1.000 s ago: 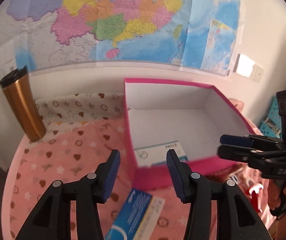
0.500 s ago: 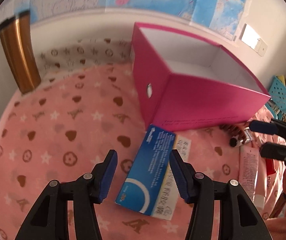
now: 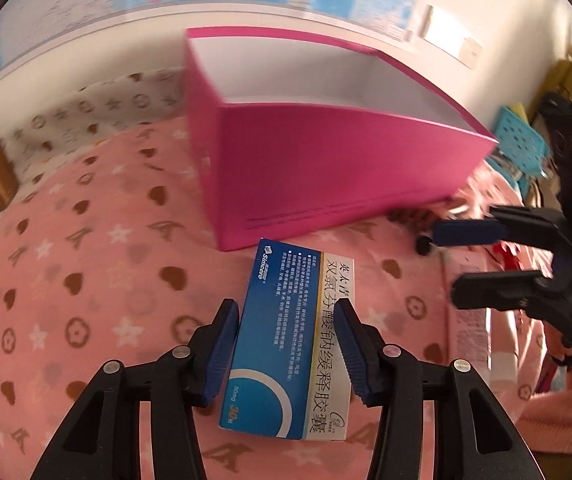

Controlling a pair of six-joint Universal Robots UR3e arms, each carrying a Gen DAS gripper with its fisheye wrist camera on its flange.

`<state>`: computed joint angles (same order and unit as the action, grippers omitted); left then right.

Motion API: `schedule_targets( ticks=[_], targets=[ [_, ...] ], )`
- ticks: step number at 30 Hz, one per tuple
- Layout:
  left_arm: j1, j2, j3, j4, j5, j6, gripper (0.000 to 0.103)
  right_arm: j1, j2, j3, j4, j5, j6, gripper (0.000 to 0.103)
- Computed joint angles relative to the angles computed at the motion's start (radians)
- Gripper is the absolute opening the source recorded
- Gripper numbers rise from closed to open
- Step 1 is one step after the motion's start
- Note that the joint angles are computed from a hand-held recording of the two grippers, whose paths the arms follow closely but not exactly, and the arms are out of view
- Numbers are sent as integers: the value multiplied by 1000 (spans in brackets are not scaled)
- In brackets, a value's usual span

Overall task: Organize rigid objects
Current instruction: 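Move the right gripper out to the blue-and-white medicine box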

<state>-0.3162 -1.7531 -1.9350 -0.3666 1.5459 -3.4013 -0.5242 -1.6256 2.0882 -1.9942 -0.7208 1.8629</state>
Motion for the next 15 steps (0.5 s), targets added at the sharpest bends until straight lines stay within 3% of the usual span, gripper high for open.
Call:
schedule_targets(
  ticks=[6,10,15],
  targets=[
    [-63,-24,9,37,2,7,49,42,42,-8,-86,-31,60,60],
    [-86,25,-32,48,128,-151,49,72,84,-27,-133,-50,106,60],
    [-112,177,-179,88,163,-255,49,130,145,-57,-208,-80,187,60]
  ],
)
